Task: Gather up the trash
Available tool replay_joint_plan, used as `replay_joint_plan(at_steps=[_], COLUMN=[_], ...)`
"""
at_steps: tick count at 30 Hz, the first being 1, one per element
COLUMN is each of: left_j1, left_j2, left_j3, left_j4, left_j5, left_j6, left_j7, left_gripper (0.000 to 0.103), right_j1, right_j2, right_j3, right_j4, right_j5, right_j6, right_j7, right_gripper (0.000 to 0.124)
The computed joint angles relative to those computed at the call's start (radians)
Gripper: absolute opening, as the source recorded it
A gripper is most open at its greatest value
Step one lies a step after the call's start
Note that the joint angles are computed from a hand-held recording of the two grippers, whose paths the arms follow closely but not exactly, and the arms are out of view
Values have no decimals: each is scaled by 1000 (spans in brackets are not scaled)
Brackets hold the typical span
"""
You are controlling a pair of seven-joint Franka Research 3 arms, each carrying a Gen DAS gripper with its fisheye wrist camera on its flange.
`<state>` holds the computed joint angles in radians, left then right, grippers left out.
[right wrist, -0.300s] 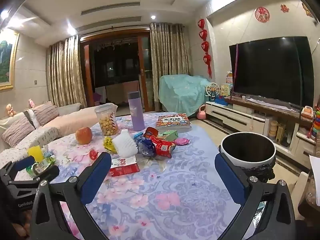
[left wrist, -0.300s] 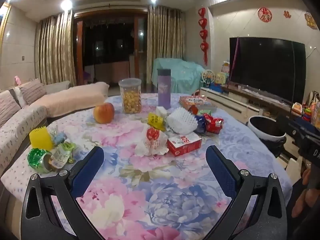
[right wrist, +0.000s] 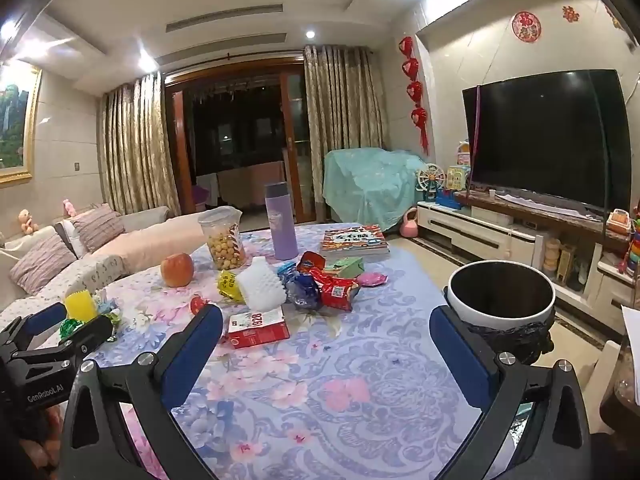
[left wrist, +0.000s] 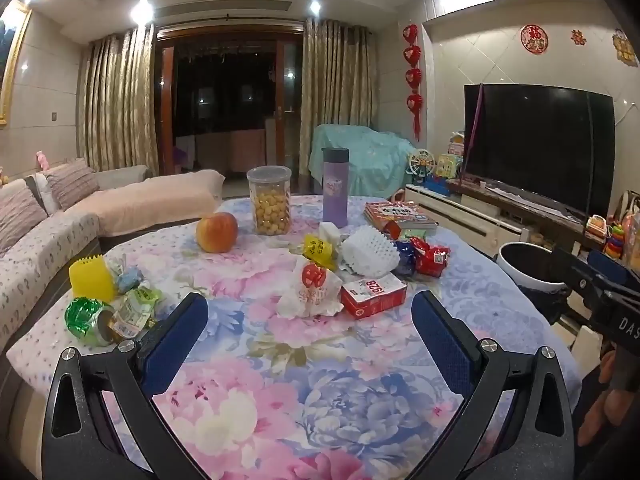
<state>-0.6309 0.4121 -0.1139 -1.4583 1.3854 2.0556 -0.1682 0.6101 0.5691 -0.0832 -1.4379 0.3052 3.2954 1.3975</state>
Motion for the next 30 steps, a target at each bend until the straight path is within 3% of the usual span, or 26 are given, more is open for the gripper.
replay_joint_plan(at_steps=[5,11,30], left_j1=[10,18,26], left_j2=[-26,-26,-31], left_j3=[-8,-14,-16], left_j4=[-41,-40,-49], left_j5=[9,6,-9], left_j6=[7,13,10], left_j7=[-22,-22,-26], left_gripper=[103,103,103], right_j1=[48,-7,-21], right_j2=[-4,-3,-9], right_j3=[-63,3,21], right_j4=[-3,7,3], right_j5=[-1,-32,-69], right_j6=[-40,-54,-64], right_j7=[34,37,51], right_gripper=[103,103,103])
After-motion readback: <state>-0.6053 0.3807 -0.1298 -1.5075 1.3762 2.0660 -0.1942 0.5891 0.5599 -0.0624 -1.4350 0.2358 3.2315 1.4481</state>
